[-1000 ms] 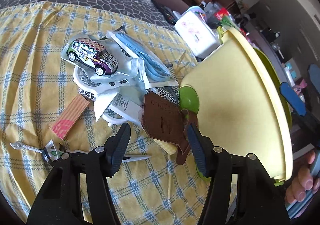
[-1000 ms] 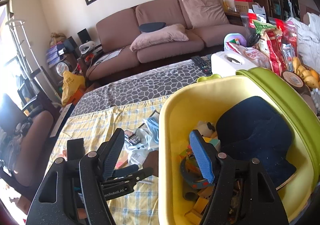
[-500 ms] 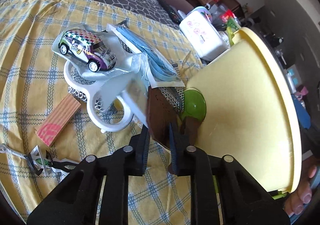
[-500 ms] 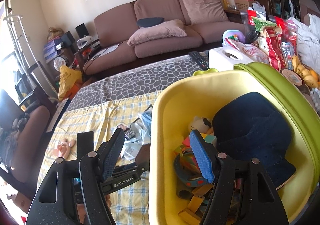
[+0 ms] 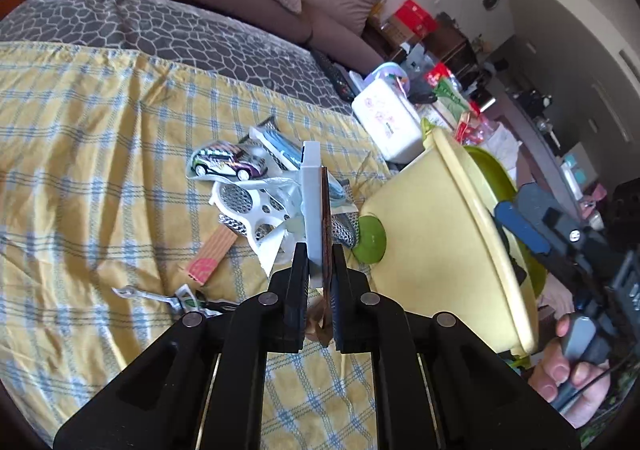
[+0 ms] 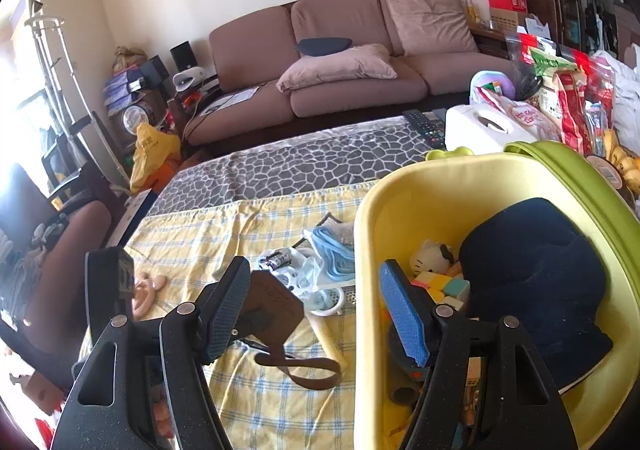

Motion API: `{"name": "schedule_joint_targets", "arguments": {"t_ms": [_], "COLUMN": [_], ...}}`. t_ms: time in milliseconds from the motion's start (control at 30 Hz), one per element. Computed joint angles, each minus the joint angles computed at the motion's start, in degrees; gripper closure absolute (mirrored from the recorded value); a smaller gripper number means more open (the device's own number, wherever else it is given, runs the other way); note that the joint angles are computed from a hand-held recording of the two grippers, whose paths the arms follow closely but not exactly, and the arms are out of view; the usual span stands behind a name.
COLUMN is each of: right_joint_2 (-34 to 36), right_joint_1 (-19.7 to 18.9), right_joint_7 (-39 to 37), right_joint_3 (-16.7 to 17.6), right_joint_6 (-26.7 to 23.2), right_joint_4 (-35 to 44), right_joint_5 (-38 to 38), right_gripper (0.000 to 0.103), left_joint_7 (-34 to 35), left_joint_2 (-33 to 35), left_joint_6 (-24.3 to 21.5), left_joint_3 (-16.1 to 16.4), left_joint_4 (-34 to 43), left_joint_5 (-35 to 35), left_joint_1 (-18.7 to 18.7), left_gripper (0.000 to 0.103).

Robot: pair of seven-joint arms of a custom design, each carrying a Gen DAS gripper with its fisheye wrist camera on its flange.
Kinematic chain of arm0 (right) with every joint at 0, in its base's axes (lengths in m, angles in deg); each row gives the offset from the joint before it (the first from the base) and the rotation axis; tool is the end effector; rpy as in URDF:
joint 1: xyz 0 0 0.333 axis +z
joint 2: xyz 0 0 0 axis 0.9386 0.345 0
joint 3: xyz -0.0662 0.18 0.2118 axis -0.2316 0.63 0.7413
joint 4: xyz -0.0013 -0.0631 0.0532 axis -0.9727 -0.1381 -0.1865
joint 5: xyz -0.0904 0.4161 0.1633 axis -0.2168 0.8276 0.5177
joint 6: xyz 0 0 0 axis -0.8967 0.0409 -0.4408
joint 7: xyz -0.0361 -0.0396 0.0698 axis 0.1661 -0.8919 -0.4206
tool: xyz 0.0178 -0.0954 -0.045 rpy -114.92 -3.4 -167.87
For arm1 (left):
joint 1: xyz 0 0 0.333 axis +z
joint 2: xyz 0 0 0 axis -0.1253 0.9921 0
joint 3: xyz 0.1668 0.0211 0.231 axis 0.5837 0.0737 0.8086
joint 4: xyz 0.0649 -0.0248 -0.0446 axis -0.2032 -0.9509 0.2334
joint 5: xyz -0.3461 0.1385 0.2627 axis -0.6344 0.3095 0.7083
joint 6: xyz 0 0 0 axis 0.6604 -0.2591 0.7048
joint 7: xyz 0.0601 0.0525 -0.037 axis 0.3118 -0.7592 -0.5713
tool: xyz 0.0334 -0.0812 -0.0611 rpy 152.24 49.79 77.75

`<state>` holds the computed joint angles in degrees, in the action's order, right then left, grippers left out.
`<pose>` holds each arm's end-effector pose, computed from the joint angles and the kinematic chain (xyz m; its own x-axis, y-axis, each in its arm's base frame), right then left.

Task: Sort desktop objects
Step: 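Lift the brown tag with the left gripper while the right gripper reaches the wooden stick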

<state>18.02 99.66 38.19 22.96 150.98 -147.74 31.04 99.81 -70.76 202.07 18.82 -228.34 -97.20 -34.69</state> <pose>0.4436 0.3266 0.5807 0.4718 -0.8503 -0.2333 -0.6403 -0.1485 -0.7536 0.4198 -0.2322 0.4873 0.0228 -0.7852 0.6188 -0.7538 -0.4201 -0.5053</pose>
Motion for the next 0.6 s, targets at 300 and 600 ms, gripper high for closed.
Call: {"name": "schedule_joint_targets", "arguments": {"t_ms": [300, 600], "right_joint_2": [4.2, 7.3], "right_joint_1": [1.0, 1.1], "right_joint_7": [-1.0, -0.4], "right_joint_3": [2.0, 3.8], "right_joint_6": [-1.7, -2.3], "right_joint_4": [3.2, 4.8], "right_joint_5": [-1.3, -6.9], "right_gripper": [0.035, 0.046], "left_joint_7": [-3.7, -6.4], "left_joint_2": [-13.1, -21.2], "left_joint_6": [-3.5, -5.6], "left_joint_3": [-2.2, -1.4], "left_joint_4": [-6.0, -10.6], "left_joint_5": [5.1, 8.1], "left_joint_1": [5.0, 8.2], "left_gripper": [0.094, 0.094]}}
